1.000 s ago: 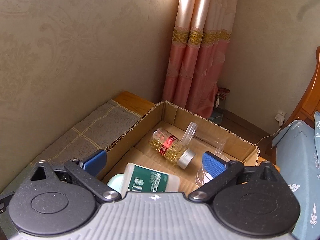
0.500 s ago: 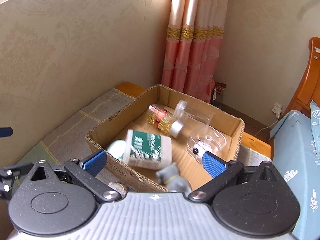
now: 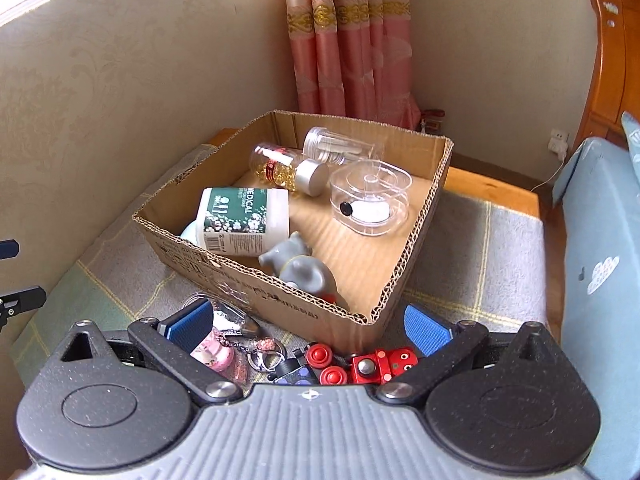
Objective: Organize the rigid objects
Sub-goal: 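Withdraw both open grippers from the box back over the blanket, then move the right gripper to the red S.L toy car while the left approaches the pink keychain jar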
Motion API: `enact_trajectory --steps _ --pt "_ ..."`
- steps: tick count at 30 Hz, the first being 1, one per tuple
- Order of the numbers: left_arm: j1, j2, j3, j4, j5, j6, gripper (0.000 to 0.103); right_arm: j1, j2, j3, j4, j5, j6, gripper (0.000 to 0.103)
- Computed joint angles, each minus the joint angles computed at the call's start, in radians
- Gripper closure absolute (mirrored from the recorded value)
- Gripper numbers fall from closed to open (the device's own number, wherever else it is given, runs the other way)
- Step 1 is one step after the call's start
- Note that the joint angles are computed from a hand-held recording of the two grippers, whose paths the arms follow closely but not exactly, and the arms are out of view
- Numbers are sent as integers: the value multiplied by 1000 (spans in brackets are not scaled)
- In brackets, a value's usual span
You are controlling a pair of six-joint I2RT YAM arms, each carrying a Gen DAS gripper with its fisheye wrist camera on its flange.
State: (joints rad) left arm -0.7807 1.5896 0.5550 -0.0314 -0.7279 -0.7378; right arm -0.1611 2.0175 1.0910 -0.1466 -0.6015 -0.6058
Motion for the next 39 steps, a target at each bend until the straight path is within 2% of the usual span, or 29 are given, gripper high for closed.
enact_trajectory --steps 4,10,16,19,21,23,26,32,34,36,39 --pt "-18 11 17 -30 -5 -19 3 -5 83 72 -34 -35 -5 0" --pt "-31 41 53 -61 -6 -22 3 -4 143 108 -63 -30 -23 0" --pt "-31 71 77 -48 10 4 3 -51 144 92 -193 -46 -141 0" --pt "-28 94 89 -36 22 17 3 -81 108 20 -178 -57 -207 0" --pt "-26 103 93 -29 31 23 3 -101 98 14 -233 -69 -250 0" --pt "-28 109 95 -22 37 28 3 -112 78 -19 -214 -61 -267 0" --pt "-30 122 102 -18 40 29 3 -106 53 -76 -71 -40 -224 0" --pt "-48 120 98 -13 48 22 3 -43 142 3 42 -2 -156 0" --pt "-52 117 98 -24 44 12 3 -18 177 40 32 28 -176 0" --pt "-52 114 95 -27 42 8 3 -11 200 78 -32 34 -202 0" --pt "-43 114 84 -2 54 16 3 -21 186 60 -88 35 -262 0"
